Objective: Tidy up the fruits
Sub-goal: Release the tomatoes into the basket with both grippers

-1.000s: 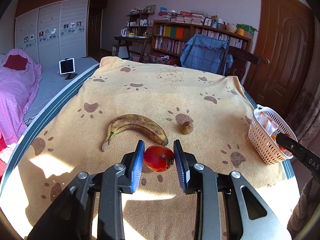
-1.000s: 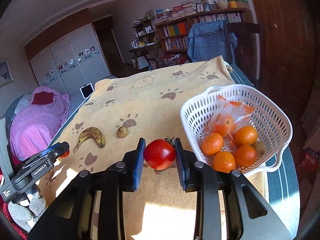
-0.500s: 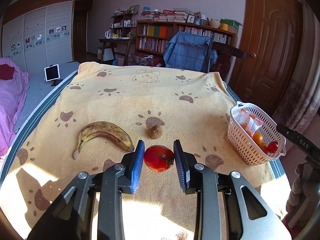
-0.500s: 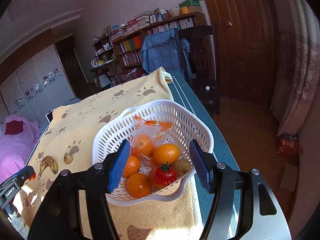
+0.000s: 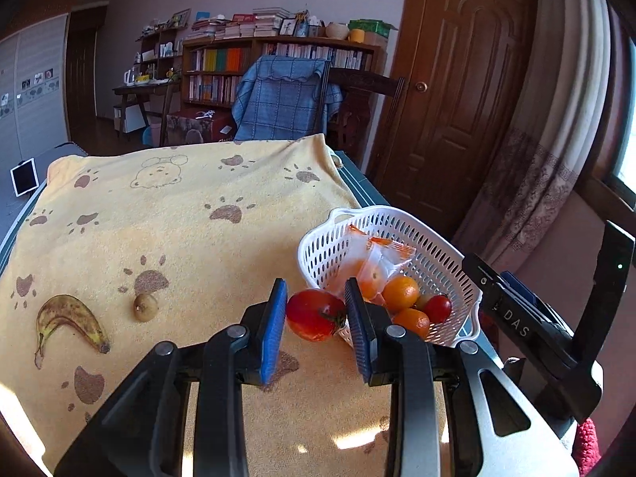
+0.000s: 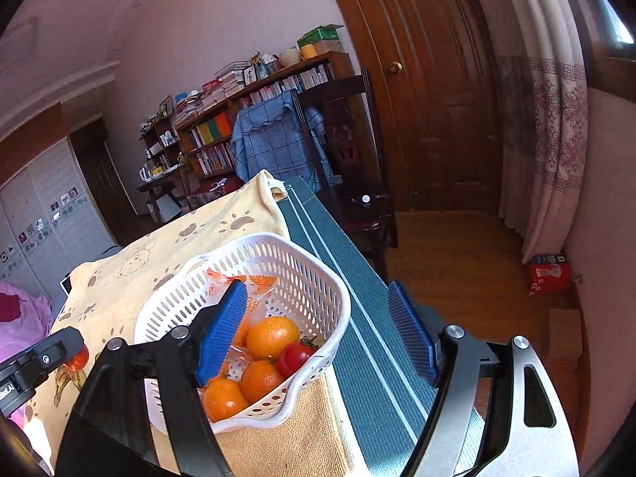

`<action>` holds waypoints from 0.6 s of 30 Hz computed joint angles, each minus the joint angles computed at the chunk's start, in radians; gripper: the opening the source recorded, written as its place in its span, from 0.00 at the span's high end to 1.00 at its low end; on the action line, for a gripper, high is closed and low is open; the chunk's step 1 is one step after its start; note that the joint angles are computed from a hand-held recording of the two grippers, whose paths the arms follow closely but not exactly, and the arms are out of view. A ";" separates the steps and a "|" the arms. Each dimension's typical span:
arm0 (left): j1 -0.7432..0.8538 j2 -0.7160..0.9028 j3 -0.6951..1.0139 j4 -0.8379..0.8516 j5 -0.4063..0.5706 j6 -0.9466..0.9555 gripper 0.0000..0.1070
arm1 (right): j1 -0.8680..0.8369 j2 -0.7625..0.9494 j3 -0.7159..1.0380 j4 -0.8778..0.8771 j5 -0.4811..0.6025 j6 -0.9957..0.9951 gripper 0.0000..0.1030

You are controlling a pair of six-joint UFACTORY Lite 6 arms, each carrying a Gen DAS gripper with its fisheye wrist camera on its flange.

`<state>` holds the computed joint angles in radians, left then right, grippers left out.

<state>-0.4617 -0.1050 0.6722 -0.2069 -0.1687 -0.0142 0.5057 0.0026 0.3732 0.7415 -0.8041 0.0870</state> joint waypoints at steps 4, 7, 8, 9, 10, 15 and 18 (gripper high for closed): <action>-0.046 0.132 0.116 0.033 -0.001 -0.048 0.71 | -0.018 -0.002 -0.012 0.007 -0.017 0.046 0.27; -0.062 0.215 0.187 0.070 0.001 -0.092 0.71 | -0.019 0.017 -0.011 0.014 -0.026 0.056 0.27; -0.063 0.244 0.214 0.096 0.005 -0.121 0.71 | -0.025 0.018 -0.011 0.006 -0.020 0.061 0.27; -0.064 0.267 0.235 0.129 0.007 -0.158 0.71 | -0.026 0.019 -0.010 0.004 -0.018 0.066 0.27; -0.066 0.287 0.255 0.145 0.011 -0.176 0.70 | -0.029 0.019 -0.012 0.001 -0.020 0.072 0.27; -0.064 0.321 0.284 0.070 -0.002 -0.103 0.34 | -0.045 0.024 -0.021 -0.014 -0.031 0.092 0.27; -0.050 0.300 0.260 0.044 -0.025 -0.064 0.25 | -0.033 0.036 -0.025 0.028 -0.059 0.075 0.27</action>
